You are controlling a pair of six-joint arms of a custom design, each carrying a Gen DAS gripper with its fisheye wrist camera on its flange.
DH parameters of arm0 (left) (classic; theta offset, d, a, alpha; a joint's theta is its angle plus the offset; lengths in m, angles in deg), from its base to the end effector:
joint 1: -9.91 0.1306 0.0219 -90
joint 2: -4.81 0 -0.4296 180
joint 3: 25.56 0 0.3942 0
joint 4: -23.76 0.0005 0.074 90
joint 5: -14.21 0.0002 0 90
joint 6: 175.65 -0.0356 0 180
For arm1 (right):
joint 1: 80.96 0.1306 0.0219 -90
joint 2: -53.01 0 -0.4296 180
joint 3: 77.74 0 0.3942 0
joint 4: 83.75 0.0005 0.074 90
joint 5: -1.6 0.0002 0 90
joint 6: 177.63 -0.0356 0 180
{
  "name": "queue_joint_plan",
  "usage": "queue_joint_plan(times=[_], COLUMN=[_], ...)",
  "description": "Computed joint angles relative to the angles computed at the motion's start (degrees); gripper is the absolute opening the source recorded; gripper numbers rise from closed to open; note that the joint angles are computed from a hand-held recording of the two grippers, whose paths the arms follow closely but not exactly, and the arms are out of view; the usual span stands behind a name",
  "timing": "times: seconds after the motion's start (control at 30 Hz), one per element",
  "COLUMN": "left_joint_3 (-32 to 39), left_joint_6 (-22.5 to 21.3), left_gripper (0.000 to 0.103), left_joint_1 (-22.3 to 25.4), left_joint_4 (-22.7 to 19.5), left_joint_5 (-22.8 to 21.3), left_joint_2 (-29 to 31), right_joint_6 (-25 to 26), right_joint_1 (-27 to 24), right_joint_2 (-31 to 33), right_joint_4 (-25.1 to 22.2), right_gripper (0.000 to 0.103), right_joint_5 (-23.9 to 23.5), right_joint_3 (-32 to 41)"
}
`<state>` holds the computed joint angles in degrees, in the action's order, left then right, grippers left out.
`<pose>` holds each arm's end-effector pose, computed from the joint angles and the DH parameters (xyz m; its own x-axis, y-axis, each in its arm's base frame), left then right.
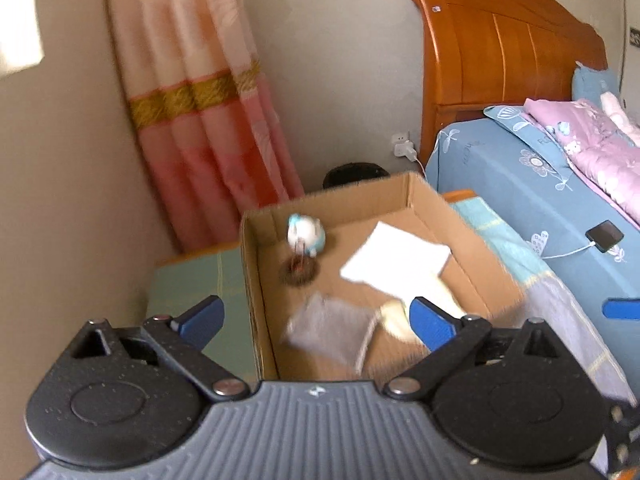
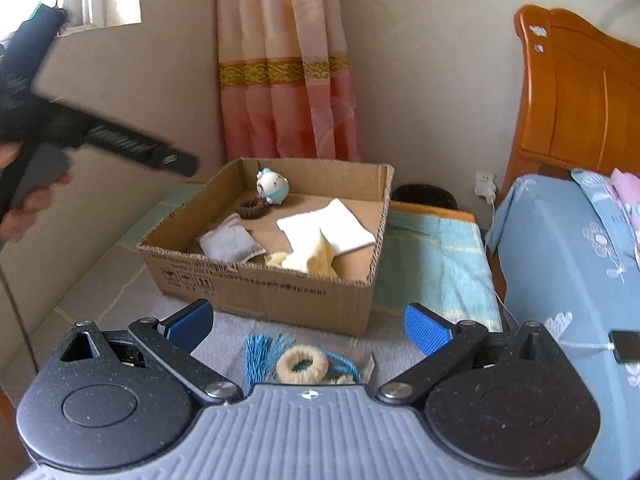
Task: Organize soft objects
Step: 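Grasp the pink bandage with the left tool while the right tool moves to the white ring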
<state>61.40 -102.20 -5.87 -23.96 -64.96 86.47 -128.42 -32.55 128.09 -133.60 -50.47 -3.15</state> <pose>0.4142 -0.1245 0.5184 -0.5081 0.4343 -0.7437 0.5689 0.8176 0.0888 0.2627 0.2622 0.4636 -0.6022 0.0978 -0.7924 0.0844 0.9947 0.0587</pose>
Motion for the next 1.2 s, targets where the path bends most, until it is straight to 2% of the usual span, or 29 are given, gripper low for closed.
queue_joint_plan(times=[0.17,0.33,0.5,0.63,0.87,1.03,1.2], left_joint_3=[-7.3,-13.3,-17.0,-17.6,-17.8,-18.4,-20.0], left_joint_6=[3.1,6.1,9.5,11.7,17.3,18.6,18.7], left_gripper=[0.101,0.101,0.101,0.101,0.101,0.101,0.103], left_joint_1=[0.3,-0.1,-1.7,-2.4,-2.4,-3.7,-3.3], left_joint_4=[1.8,3.8,6.5,7.0,8.8,9.6,10.9], left_joint_5=[-2.4,-1.4,-3.9,-3.7,-4.1,-9.8,-12.0], left_joint_2=[-4.2,-6.3,-6.0,-4.6,-1.6,-0.2,-1.1], right_joint_6=[-3.1,-5.4,-5.9,-7.4,-5.9,-4.1,-3.5], right_joint_1=[1.2,2.6,2.7,1.9,0.7,0.6,0.5], right_joint_2=[1.3,2.7,2.6,2.6,2.4,3.0,3.0], right_joint_4=[-3.9,-6.9,-7.0,-6.9,-4.9,-3.8,-2.4], right_gripper=[0.103,0.103,0.103,0.103,0.103,0.103,0.103], right_joint_5=[0.5,-0.2,-2.0,-3.8,-7.0,-7.9,-8.2], right_joint_3=[-0.2,-1.9,-4.5,-6.2,-8.1,-8.6,-8.9])
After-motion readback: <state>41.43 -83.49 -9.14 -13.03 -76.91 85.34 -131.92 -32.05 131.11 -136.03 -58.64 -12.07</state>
